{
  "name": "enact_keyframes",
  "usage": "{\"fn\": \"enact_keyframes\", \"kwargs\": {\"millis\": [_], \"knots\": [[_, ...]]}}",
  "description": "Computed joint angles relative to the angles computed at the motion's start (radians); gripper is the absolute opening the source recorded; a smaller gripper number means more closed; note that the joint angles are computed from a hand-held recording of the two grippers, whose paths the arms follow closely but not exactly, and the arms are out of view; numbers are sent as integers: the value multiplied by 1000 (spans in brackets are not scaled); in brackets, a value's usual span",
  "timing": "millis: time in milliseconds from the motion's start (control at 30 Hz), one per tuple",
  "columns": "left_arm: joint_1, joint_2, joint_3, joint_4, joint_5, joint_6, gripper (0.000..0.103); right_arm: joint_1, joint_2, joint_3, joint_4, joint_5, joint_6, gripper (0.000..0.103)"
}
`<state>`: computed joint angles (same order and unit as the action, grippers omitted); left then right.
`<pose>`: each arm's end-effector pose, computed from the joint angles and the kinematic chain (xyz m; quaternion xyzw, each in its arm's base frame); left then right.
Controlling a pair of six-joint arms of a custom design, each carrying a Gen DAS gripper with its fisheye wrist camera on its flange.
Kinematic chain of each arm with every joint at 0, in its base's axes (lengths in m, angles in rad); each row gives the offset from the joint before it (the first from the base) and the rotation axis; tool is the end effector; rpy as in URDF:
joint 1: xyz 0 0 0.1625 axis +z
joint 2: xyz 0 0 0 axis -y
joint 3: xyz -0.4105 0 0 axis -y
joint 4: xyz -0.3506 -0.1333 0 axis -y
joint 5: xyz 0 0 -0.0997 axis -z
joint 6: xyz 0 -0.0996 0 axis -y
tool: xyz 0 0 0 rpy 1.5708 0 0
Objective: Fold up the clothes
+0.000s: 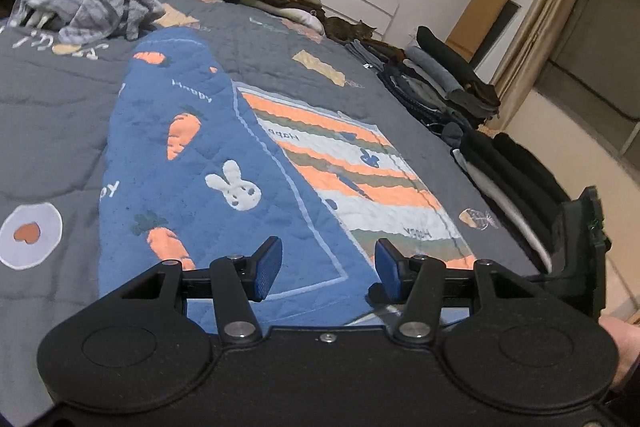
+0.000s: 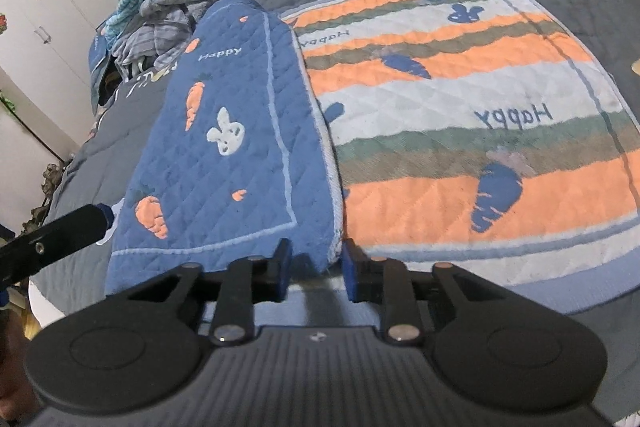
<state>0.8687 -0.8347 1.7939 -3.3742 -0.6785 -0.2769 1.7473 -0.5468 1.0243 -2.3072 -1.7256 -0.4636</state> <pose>-0.2200 -0.5865 0.2127 0.0008 0.8417 -0.5113 0.1736 0.2537 -0.7507 0.1452 0.3016 -0.9416 0.1164 0.0943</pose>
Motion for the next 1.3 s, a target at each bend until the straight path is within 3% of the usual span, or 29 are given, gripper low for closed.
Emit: {"fn": "enact_keyframes", "kwargs": {"millis": [100,567,1033,1300], "knots": [[0,-2,2,-6,1,0,51,0,9,-22,36,10,12,5],[-2,-2,6,-28,5,-1,51,-17,-32,-28,-28,91,109,3],[-6,2,-2,14,4,10,51,-64,-79,-195,-31,57,123,3],[-7,5,-10,64,10,7,51,-104,-85,-233,-45,-22,122,3]]}}
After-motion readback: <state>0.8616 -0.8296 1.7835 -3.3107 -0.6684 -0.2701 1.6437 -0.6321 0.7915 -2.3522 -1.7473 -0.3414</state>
